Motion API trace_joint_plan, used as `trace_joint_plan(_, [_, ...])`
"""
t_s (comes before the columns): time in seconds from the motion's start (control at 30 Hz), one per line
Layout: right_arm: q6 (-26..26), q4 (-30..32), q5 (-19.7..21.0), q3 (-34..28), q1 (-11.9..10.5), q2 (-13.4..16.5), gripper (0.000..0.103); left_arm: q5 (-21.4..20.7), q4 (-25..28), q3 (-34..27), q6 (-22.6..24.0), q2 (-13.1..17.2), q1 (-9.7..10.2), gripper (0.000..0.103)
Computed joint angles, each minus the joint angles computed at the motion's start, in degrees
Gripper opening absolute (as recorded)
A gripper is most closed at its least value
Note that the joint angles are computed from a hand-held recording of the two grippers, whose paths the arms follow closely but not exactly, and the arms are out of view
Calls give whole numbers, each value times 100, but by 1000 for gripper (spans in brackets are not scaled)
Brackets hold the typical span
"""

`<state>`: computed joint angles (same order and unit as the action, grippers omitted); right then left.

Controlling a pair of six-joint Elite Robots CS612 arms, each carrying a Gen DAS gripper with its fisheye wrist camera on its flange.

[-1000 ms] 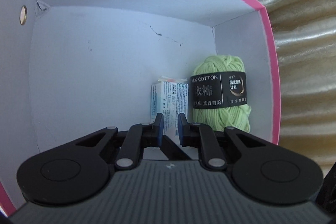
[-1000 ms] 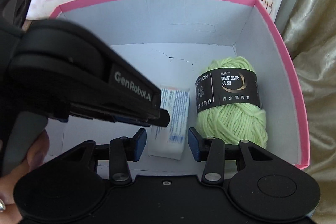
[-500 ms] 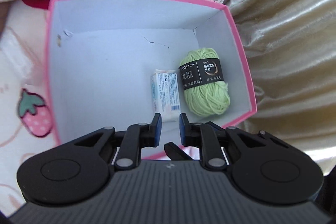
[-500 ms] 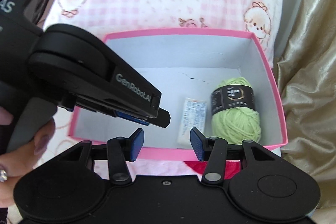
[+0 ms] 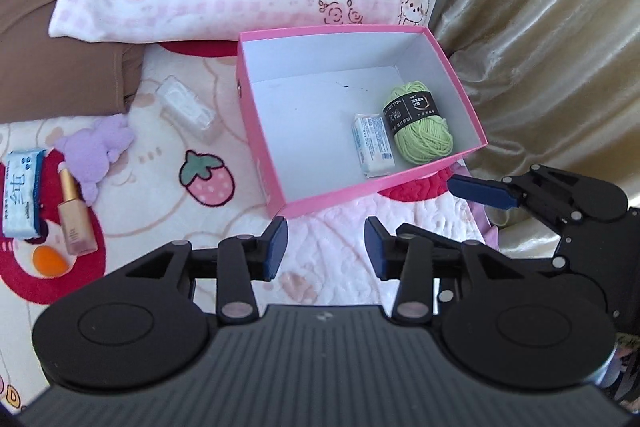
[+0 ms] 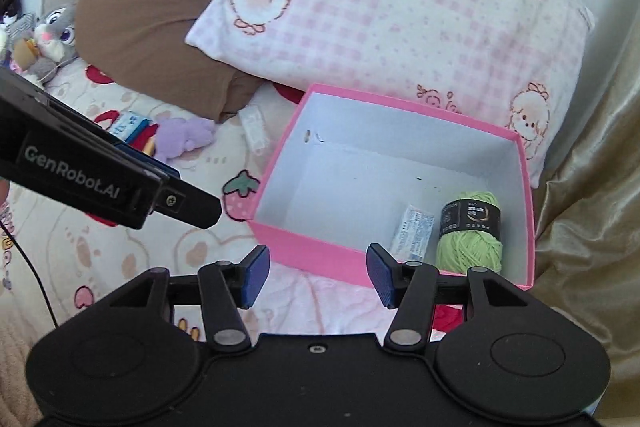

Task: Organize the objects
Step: 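Open the left gripper beside the yarn ball and withdraw, then move the left gripper to the orange sponge and close on it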

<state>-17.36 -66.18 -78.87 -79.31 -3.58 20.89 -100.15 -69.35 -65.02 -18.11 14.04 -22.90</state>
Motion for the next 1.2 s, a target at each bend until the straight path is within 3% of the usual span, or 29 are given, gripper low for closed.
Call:
trace_joint_plan(0.23, [-639, 455, 667, -10, 106, -170, 73, 289, 480, -932, -341, 265, 97, 51])
trace_joint_plan(0.33, [-1002, 363, 858, -17, 208, -170, 78, 181, 617, -1251, -654, 345, 196, 56])
trace_joint_plan(0.53, [-1398, -74, 1316, 151, 358, -171, 80, 500, 648, -1742, -797, 490, 316, 70])
trace_joint_plan(0.73, [-1424, -605, 1968, 500, 479, -144, 80, 515, 392, -1863, -1216, 679, 589, 77])
trace_joint_plan(0.87, [-1148, -639, 2399, 801, 570, -139, 80, 624, 303, -1858, -1198, 841, 761, 77])
trace_joint_plan(1.03, [-1410, -748, 2191, 1000, 766, -38, 80, 694, 179, -1728, -1372, 1059, 979, 79])
trace_joint_plan(1.2, [-1706, -1035, 2199, 1128, 867, 144, 80, 283, 112, -1593, -1833, 1300, 1200, 80])
